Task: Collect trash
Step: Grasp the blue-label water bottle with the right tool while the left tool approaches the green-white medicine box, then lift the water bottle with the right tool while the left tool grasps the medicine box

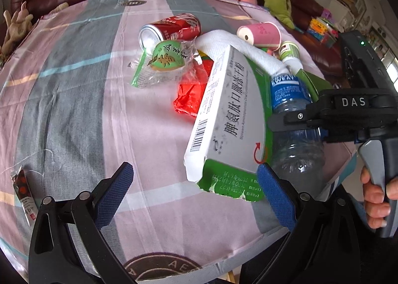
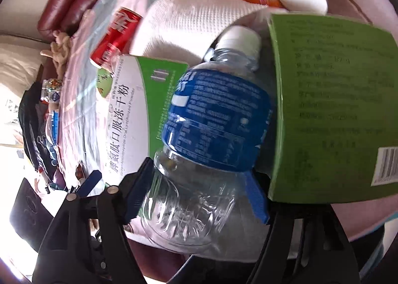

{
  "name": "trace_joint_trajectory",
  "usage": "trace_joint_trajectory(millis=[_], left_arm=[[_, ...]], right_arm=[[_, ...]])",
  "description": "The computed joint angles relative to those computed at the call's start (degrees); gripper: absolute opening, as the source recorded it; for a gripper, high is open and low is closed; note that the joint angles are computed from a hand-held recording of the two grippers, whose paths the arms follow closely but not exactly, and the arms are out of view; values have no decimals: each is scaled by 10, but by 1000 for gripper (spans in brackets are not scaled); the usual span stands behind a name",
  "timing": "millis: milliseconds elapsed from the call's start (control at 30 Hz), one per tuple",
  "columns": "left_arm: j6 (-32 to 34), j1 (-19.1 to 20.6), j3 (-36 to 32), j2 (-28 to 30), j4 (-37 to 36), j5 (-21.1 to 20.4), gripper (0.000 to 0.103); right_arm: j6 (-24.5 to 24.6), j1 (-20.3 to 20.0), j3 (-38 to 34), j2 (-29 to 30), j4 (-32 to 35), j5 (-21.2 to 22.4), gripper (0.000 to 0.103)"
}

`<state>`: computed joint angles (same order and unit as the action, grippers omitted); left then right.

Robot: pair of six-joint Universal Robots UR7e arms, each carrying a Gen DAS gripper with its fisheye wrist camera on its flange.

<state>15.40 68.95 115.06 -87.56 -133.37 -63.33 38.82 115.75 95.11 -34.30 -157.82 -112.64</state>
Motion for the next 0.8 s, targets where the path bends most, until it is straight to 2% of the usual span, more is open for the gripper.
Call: trace_joint_trajectory(millis=[100, 367, 533, 700, 800], left_arm=[[-3, 1, -8, -1, 8, -3, 99], [-9, 4, -22, 1, 11, -21, 99], [-9, -6, -22, 16, 14, -34, 99], [9, -37, -6, 47, -13, 19, 99], [7, -43, -12, 66, 1, 23, 99]], right_arm=[[-23, 3, -1, 0, -1, 23, 66], [-96, 42, -18, -13, 9, -8, 66], [-97, 47, -11, -39, 44, -38, 66], [-85, 44, 6, -66, 66, -62, 66], [-83, 42, 17, -80, 72, -72, 66]])
